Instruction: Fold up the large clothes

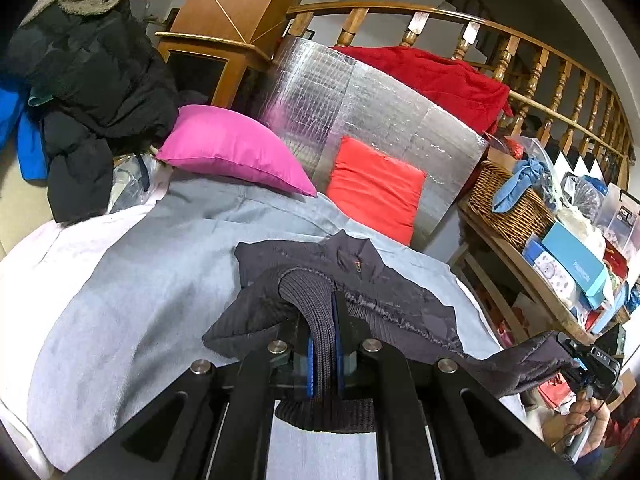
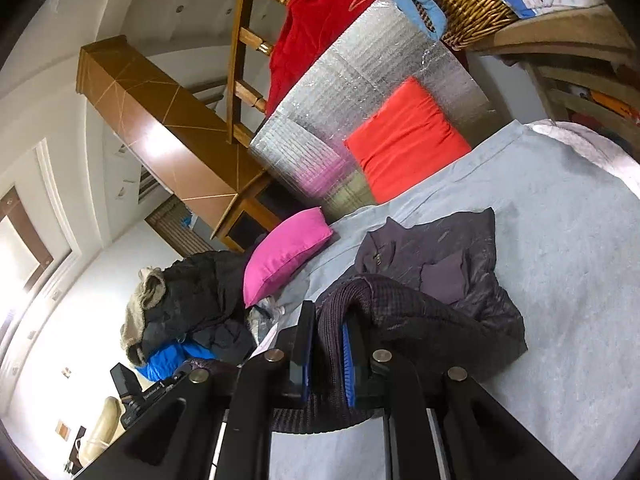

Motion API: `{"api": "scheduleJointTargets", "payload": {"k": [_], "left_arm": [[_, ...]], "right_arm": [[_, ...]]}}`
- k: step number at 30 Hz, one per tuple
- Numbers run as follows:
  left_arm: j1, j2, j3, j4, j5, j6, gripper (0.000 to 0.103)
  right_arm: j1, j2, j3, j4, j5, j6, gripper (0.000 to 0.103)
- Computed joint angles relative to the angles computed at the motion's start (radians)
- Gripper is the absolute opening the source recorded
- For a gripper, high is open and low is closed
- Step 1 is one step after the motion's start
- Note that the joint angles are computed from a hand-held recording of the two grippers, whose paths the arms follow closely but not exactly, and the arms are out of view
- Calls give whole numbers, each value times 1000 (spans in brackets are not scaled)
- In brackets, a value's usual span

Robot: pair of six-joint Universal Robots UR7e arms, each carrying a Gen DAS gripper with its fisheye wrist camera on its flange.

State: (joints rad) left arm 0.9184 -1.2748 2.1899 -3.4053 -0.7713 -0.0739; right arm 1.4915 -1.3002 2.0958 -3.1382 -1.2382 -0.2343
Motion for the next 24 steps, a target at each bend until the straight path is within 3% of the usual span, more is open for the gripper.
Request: {"api": "scheduleJointTargets", "payload": {"k": [24], "left_arm": [[26, 76, -120, -35, 13, 99, 8]], "right_arm": [[56, 81, -127, -24, -82, 20, 12]]}}
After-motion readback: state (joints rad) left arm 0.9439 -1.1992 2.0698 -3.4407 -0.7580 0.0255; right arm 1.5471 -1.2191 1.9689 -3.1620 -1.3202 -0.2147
